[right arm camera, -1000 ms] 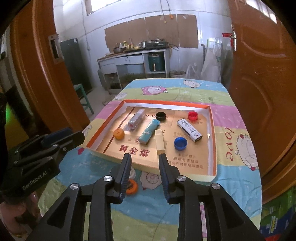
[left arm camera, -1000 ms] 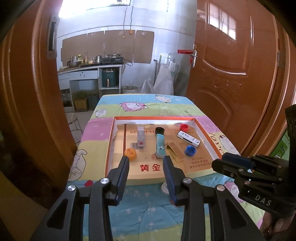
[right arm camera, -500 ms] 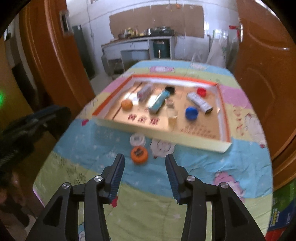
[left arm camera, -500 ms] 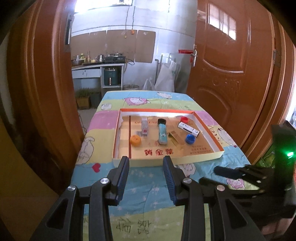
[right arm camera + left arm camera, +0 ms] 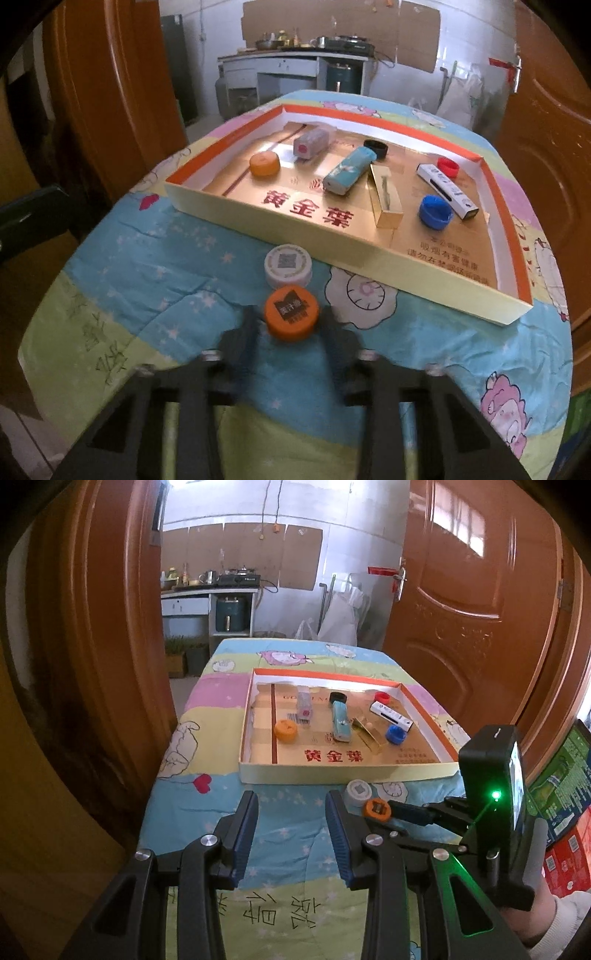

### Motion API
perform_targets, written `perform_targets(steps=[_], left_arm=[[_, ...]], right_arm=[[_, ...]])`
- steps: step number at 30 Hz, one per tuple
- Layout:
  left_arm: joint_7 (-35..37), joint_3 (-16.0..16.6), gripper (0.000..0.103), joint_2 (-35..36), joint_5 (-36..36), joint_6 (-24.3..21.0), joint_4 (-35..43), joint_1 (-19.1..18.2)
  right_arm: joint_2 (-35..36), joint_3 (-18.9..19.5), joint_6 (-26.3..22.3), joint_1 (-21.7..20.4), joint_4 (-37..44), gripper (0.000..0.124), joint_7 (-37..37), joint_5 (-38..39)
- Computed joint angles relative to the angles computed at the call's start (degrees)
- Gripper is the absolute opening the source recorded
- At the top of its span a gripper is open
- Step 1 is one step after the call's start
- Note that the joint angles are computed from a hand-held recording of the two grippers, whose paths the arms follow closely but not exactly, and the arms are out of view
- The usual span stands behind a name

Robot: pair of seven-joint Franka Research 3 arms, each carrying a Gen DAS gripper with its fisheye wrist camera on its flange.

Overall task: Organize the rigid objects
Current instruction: 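Grasp the dark orange cap with the right gripper while the left approaches the white QR cap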

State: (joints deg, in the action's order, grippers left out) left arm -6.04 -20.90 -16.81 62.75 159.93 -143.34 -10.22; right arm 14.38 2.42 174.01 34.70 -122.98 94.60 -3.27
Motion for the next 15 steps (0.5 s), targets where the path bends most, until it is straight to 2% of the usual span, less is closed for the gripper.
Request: perform_targets(steps=[1, 3, 7, 10, 15], left_arm=[[0.1, 0.1, 0.038, 0.6, 0.0, 0.5, 0.2, 0.0], [0.7, 0.4, 0.038, 1.7, -0.1, 1.4, 0.8, -0.1], [4.0, 1.7, 0.038, 7.6, -0.8, 6.3, 4.1, -0.6], [9.4, 3.0, 0.038, 13.4, -3.2, 8.6, 7.7, -2.0], [17.0, 5.3, 0.038, 20.4, -7.7, 7.8, 13.0, -5.4]], right_arm=[[0.0, 0.4, 0.2, -0.4, 0.0, 0.030, -0.6, 0.7], [-0.8, 3.8, 0.9, -3.6, -0.9, 0.030, -3.7, 4.7], [-4.3, 4.0, 4.1, -4.4, -5.1, 0.030, -5.1, 7.7], [-7.5, 7.9, 5.3, -8.4, -8.4, 0.030, -9.5, 14.7], [-11.3, 9.5, 7.0, -10.7, -12.2, 0.030, -15.6, 24.3]])
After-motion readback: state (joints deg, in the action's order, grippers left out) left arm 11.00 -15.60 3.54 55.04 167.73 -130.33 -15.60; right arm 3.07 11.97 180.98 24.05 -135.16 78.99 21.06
